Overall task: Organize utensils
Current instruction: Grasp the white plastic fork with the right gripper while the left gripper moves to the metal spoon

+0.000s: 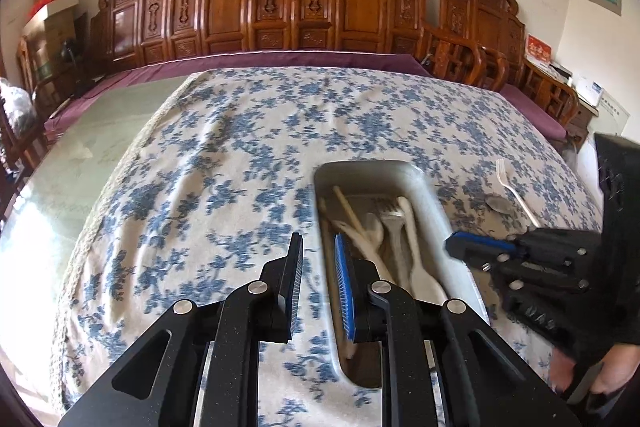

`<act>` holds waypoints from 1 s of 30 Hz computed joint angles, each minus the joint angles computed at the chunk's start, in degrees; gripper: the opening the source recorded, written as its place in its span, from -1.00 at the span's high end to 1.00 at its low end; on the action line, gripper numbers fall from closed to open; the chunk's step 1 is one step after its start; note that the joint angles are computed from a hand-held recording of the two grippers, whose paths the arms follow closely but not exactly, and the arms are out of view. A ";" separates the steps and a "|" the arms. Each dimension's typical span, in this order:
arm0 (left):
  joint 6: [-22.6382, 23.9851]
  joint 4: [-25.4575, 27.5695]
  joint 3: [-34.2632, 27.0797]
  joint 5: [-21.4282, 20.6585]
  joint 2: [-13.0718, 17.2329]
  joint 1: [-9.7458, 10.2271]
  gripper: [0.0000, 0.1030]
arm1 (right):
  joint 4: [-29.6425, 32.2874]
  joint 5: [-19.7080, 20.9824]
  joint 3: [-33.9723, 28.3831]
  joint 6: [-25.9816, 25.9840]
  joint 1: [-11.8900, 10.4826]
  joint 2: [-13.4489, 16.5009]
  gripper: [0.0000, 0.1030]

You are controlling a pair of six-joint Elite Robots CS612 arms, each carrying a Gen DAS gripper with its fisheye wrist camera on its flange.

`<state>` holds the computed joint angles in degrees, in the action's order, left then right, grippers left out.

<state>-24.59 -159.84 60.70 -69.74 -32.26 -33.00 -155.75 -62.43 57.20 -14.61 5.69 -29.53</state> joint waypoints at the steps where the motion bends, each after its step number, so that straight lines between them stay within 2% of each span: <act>1: 0.25 0.12 -0.39 -0.35 0.21 -0.13 0.70 | -0.50 -0.62 0.48 -0.50 -0.38 -0.32 0.84; 7: 3.05 1.07 -3.31 -1.72 1.75 -1.16 0.69 | -3.06 -5.96 2.04 -2.75 -2.59 -1.19 0.84; 12: 3.84 2.38 -5.51 -2.58 2.91 -1.70 0.69 | -3.73 -10.91 0.09 -2.36 -4.14 0.37 0.84; 15: 4.23 3.40 -6.99 -3.05 3.71 -2.02 0.68 | -3.36 -13.16 -1.76 -1.07 -4.79 1.77 0.59; 17: 4.45 4.16 -7.94 -3.15 4.24 -2.26 0.52 | -2.66 -14.84 -3.96 -0.10 -5.22 3.30 0.47; 18: 4.56 4.27 -8.29 -3.21 4.46 -2.35 0.37 | -2.07 -15.19 -5.01 0.48 -5.47 4.05 0.46; 19: 4.58 4.56 -8.73 -3.07 4.70 -2.50 0.30 | -1.22 -15.27 -6.29 0.86 -5.68 4.89 0.46; 21: 4.41 5.23 -9.48 -3.25 5.08 -2.67 0.25 | 0.51 -15.55 -8.32 1.35 -6.03 6.23 0.46; 24: 4.60 5.83 -10.33 -3.05 5.55 -3.11 0.06 | 3.42 -15.36 -10.82 1.48 -6.36 7.68 0.46; 27: 4.84 6.35 -11.20 -2.85 6.02 -3.48 -0.06 | 6.30 -14.28 -12.01 1.07 -6.56 8.16 0.46; 28: 5.00 6.72 -11.60 -2.76 6.22 -3.65 -0.06 | 6.97 -15.25 -12.21 -0.15 -6.42 8.25 0.49; 29: 5.18 7.13 -11.99 -2.79 6.39 -3.77 -0.06 | 7.30 -15.89 -12.12 -0.83 -6.33 8.20 0.67; 30: 5.31 7.56 -12.40 -2.72 6.56 -3.85 -0.07 | 7.20 -16.14 -11.87 -1.10 -6.37 8.07 0.77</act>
<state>-19.29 -152.28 48.31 -72.47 -25.70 -36.85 -148.55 -78.56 45.34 -15.72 -0.68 -21.46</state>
